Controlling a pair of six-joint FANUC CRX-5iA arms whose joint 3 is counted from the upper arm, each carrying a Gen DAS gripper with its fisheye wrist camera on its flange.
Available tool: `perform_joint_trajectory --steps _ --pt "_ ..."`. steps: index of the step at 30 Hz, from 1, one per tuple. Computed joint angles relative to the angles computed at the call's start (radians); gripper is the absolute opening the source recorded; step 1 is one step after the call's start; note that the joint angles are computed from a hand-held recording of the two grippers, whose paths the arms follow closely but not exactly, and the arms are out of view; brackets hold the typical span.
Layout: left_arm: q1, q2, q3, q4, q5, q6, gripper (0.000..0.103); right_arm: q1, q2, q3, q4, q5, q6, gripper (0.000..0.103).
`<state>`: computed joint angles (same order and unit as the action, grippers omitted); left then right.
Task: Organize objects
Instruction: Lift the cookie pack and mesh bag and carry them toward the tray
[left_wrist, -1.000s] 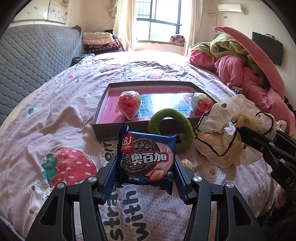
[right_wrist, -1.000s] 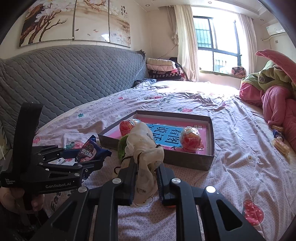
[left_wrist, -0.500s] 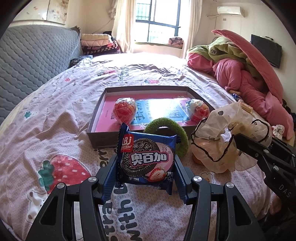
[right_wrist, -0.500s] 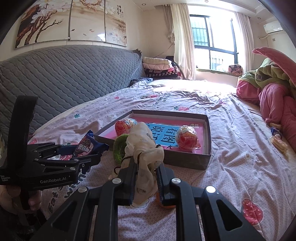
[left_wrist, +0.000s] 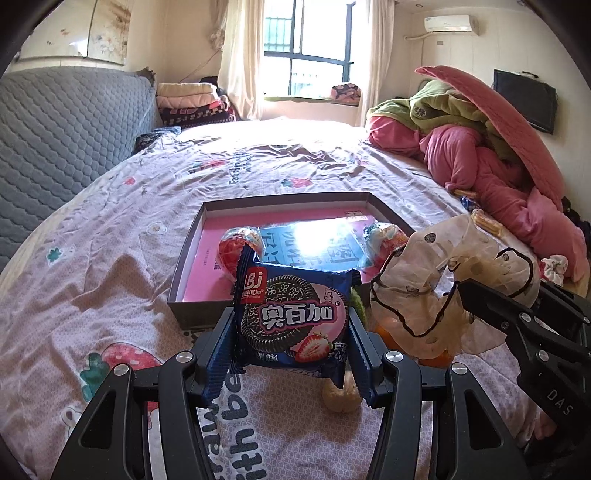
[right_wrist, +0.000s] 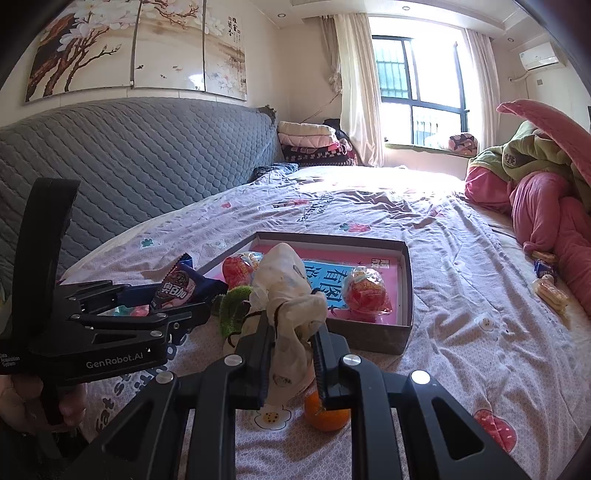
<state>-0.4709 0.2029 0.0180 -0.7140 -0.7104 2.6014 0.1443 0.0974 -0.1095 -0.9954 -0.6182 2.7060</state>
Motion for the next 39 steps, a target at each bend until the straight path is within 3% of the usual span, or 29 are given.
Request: perform_joint_trajectory --steps 10,39 --pt "0.042 -0.01 0.0 0.041 0.04 -0.05 0.058 0.007 0.035 0.051 0.019 -0.02 -0.053 0.02" --pt "0.116 0.022 0.074 0.089 0.079 -0.136 0.058 0.05 0.087 0.134 0.045 0.036 -0.046 0.02"
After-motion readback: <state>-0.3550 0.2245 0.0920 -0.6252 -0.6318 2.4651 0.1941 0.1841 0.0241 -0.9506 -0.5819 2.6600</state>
